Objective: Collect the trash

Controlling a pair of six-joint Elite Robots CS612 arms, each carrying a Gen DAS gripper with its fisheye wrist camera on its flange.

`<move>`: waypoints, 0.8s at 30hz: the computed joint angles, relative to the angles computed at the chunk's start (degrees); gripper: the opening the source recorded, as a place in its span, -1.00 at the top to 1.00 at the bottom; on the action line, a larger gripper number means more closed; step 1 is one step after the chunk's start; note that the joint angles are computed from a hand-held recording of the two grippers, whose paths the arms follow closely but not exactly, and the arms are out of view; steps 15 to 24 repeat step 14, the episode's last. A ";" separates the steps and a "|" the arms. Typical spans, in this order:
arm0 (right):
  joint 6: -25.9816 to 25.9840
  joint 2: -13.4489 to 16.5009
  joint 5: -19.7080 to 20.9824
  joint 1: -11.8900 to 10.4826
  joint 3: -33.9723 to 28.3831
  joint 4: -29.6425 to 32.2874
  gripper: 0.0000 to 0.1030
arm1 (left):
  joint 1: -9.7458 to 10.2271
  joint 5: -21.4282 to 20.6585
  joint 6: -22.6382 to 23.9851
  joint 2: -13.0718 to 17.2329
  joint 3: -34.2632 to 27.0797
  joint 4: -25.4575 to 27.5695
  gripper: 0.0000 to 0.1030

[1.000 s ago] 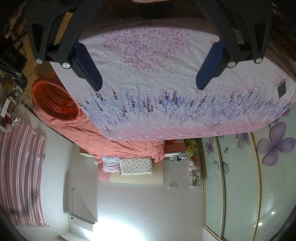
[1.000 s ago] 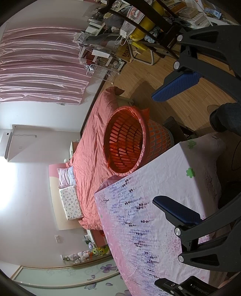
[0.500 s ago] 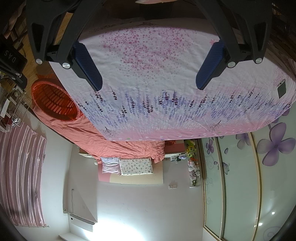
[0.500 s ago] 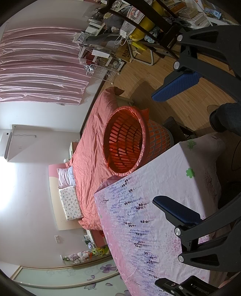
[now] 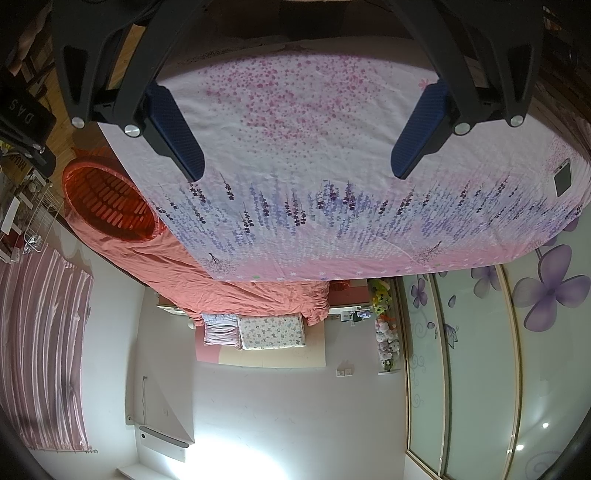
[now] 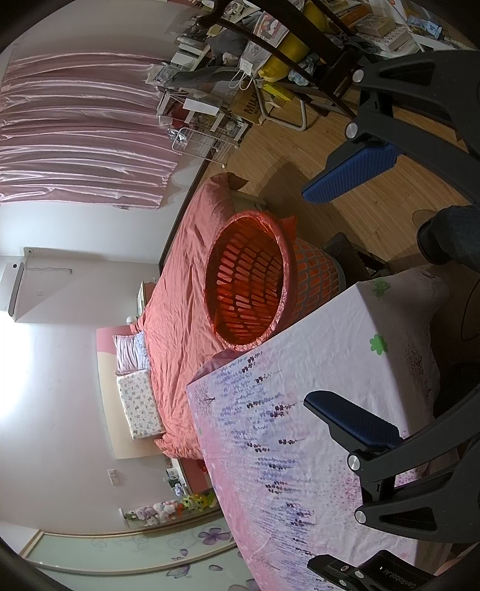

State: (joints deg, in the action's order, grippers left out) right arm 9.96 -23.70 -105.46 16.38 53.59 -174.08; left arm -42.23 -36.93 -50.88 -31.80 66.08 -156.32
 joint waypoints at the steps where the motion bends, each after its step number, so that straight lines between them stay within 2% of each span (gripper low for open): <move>1: 0.01 0.04 -0.02 0.00 -0.06 0.01 -0.95 | -0.07 0.15 -0.16 0.00 -0.03 0.25 -0.92; 24: -0.01 0.05 -0.03 -0.01 -0.13 0.06 -0.95 | 0.00 -0.30 0.13 0.01 0.34 -0.52 -0.92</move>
